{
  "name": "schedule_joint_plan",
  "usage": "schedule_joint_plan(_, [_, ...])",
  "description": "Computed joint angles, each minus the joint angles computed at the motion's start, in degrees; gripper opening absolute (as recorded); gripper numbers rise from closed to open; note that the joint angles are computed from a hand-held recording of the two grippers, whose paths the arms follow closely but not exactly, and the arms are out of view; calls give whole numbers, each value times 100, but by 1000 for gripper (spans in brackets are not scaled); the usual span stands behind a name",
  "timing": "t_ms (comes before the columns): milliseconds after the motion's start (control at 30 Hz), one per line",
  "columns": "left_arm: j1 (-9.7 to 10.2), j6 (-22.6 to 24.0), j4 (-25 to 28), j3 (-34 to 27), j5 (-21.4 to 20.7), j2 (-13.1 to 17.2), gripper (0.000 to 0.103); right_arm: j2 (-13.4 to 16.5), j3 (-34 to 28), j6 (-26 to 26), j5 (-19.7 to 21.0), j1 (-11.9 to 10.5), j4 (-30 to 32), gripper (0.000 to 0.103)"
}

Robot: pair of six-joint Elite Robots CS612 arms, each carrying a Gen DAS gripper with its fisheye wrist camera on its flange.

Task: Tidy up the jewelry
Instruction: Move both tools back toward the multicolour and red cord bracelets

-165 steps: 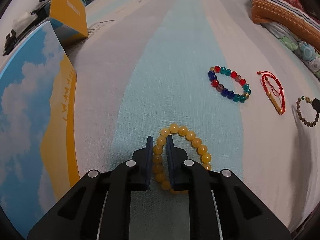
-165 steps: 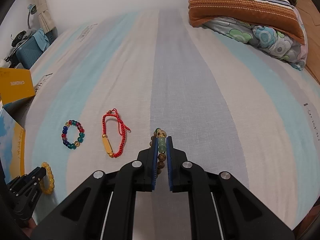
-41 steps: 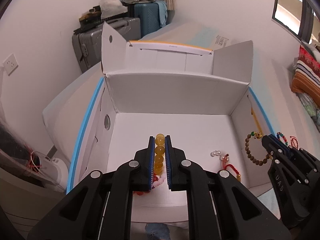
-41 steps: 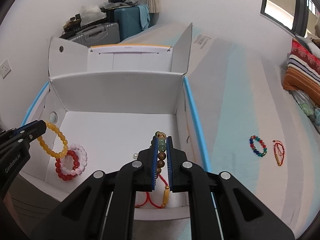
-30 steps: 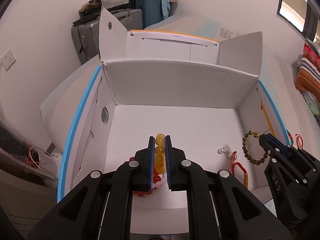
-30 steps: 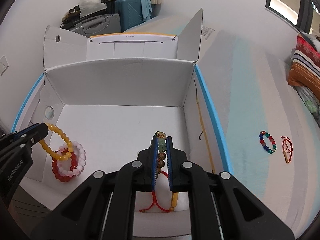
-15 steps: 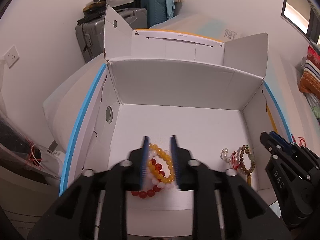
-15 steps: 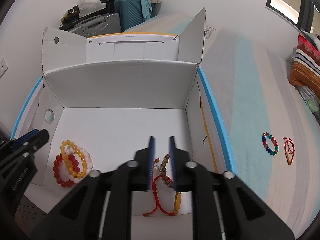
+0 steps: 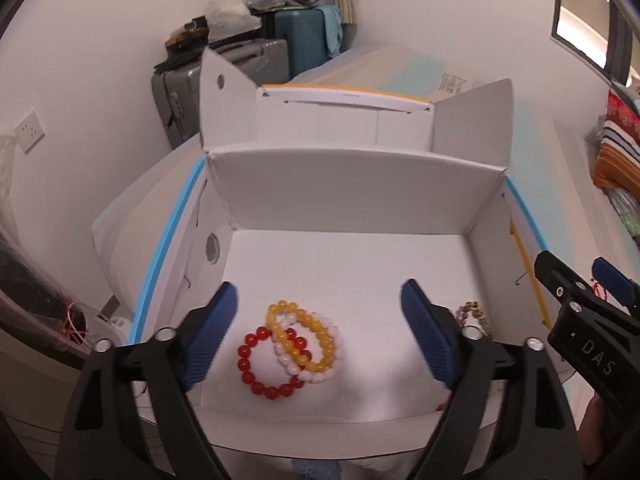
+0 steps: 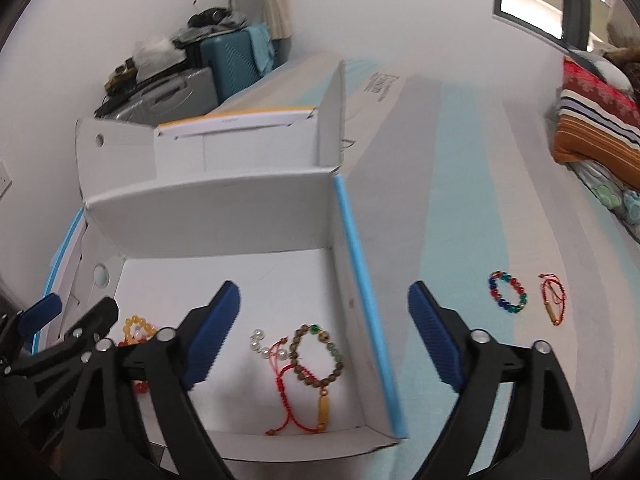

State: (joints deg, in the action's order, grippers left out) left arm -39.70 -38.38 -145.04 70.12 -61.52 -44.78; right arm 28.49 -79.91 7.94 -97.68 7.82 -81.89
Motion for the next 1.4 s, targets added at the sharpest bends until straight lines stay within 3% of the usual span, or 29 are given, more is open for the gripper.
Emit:
schedule_joint_plan(100, [-76,118,12,-86,178,42,95,48,-105,100,-161,-35,-135,95])
schedule_joint_plan(500, [-240,352,-100,-331,124,150,97,123,-514,60,-225,-258,48,95])
schedule_joint_plan(800, [-429,706,-136,-817,-78,421,97,255,-940,52,-570,-520,347,95])
schedule_joint_plan(1067, [-605,1031,2,-1392,-283,748,97,341,-1262,314,-732,-850,750,95])
schedule_joint_plan(1400, [-827,1390,508,-2501,-544,1390,97,502,-1574,578,-729,-1309,1096,95])
